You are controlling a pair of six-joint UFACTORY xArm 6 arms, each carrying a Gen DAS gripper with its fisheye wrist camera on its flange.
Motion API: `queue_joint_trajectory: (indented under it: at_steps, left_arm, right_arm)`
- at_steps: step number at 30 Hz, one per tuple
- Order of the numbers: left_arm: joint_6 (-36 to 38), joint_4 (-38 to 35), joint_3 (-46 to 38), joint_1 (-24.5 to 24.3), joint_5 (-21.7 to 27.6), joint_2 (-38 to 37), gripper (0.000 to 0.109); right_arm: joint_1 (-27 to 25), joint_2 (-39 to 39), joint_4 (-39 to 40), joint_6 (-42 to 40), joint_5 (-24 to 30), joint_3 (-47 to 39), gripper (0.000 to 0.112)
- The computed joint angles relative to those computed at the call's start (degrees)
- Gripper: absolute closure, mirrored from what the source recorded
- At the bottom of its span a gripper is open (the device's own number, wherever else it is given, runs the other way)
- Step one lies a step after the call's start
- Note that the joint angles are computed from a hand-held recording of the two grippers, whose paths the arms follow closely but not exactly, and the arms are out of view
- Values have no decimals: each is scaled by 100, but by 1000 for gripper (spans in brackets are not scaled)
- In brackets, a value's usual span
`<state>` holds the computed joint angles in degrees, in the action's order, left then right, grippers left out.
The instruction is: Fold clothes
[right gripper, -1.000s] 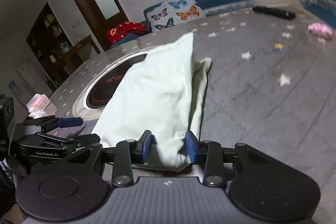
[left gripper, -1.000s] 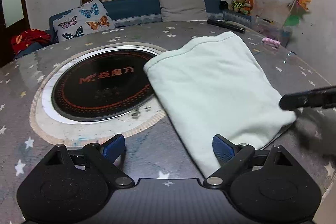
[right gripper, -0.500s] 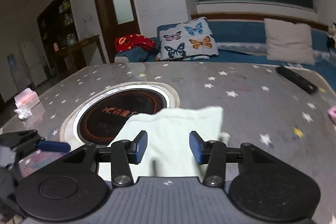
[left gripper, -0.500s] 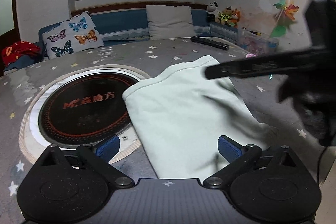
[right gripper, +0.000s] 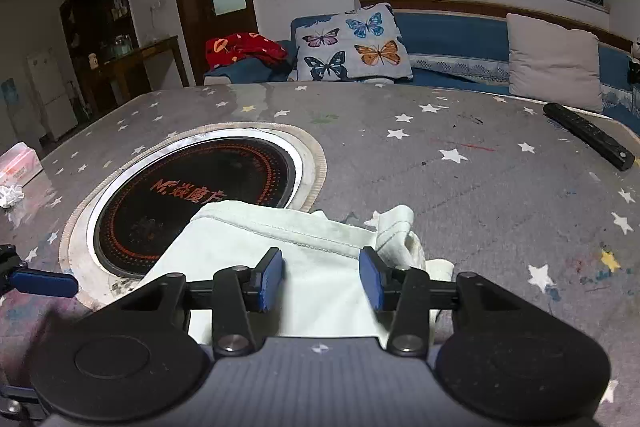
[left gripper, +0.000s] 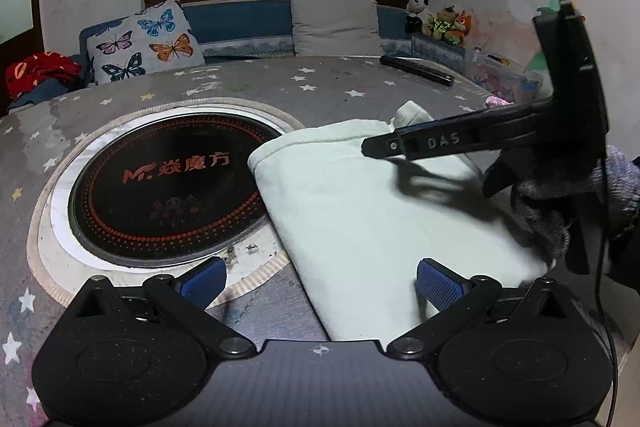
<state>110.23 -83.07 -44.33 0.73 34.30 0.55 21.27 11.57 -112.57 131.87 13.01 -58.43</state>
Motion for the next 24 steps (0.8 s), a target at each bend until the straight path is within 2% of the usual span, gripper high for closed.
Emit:
queue_joint_trajectory:
  at_steps: [4, 6, 9, 13, 16, 22, 24]
  left_arm:
    - [4, 4, 26, 56, 43, -21, 6]
    - [-7, -9, 29, 39, 0, -19, 6]
    - [-33, -2, 48, 27, -11, -38, 6]
    - [17, -25, 95, 32, -10, -96, 6]
    - [-2, -34, 97, 28, -25, -97, 6]
    - [-70, 31, 129, 14, -38, -110, 6]
    - [-78, 41, 131, 22, -40, -113, 6]
  right_arm:
    - [-16, -307, -754, 1026, 77, 189, 69]
    - [-67, -367, -778, 1128, 98, 273, 69]
    - [-284, -174, -1021, 1629, -217, 160, 73]
    - [-328, -262, -1578, 2513, -277, 187, 74]
    - [-289, -334, -1125, 1926, -187, 196, 73]
    - [-216, 53, 571, -213, -53, -110, 74]
    - [-127, 169, 1175, -1072, 144, -167, 74]
